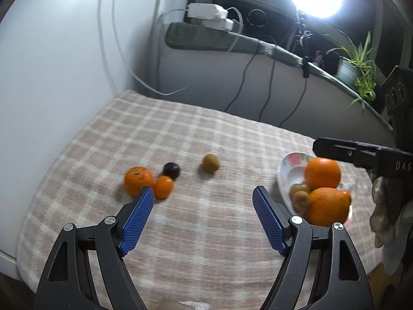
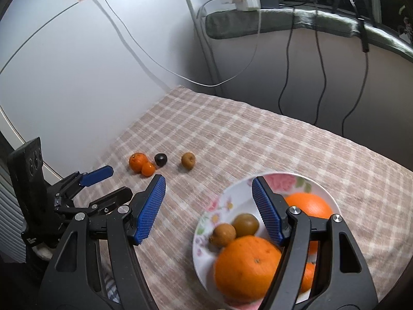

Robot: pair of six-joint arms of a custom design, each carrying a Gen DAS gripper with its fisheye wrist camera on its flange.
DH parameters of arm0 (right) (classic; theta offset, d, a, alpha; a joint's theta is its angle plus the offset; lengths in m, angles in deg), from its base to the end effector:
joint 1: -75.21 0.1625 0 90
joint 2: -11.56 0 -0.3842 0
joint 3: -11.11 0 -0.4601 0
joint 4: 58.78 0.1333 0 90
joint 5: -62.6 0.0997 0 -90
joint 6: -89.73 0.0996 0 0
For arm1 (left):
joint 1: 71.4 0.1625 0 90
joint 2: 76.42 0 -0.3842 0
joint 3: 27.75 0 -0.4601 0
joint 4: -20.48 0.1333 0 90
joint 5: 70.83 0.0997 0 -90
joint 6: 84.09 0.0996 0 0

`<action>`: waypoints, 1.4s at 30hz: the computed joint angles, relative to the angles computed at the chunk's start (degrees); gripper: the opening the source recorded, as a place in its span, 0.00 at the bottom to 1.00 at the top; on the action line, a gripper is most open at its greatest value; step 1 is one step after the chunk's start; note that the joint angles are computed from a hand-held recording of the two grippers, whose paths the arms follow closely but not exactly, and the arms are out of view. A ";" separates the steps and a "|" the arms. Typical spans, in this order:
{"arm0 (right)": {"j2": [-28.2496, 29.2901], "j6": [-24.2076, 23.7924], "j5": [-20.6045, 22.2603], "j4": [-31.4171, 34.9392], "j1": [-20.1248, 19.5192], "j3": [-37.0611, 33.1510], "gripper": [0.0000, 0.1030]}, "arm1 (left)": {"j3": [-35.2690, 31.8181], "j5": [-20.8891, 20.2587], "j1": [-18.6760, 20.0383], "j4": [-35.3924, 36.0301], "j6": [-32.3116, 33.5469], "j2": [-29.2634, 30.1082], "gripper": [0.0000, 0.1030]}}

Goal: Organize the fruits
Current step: 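Move the left gripper to a mandarin while the right gripper moves to a small brown kiwi, then close the left gripper on the mandarin while the right gripper closes on the small kiwi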

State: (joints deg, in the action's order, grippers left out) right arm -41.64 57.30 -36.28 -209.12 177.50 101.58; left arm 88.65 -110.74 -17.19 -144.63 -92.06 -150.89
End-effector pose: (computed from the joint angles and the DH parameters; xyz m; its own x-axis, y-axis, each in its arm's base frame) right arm 0.2699 -0.6848 0.1400 -0.7207 -0.6097 0.3300 -0.6899 0.6777 -0.2546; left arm -0.1595 -0.5798 0.2263 -0.8264 -0.0598 -0.5599 0.3785 0.6772 -0.6310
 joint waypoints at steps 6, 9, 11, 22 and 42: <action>3.99 0.25 -1.83 3.52 1.35 -4.47 0.70 | 0.72 -0.20 1.57 0.14 -0.20 -1.48 0.76; 6.27 0.40 -3.05 7.10 2.13 -7.40 0.70 | 0.78 -0.70 2.49 0.17 -0.47 -1.94 0.76; 7.65 0.85 -3.56 9.39 2.44 -9.08 0.70 | 0.82 -1.09 3.08 0.08 -0.70 -2.27 0.74; 14.87 4.68 -4.51 17.25 3.24 -17.96 0.70 | -0.68 -4.12 6.85 2.17 -2.37 -2.94 0.53; 27.03 13.32 -7.39 32.87 3.26 -35.24 0.61 | -4.60 -8.86 10.35 4.79 -3.98 -0.72 0.42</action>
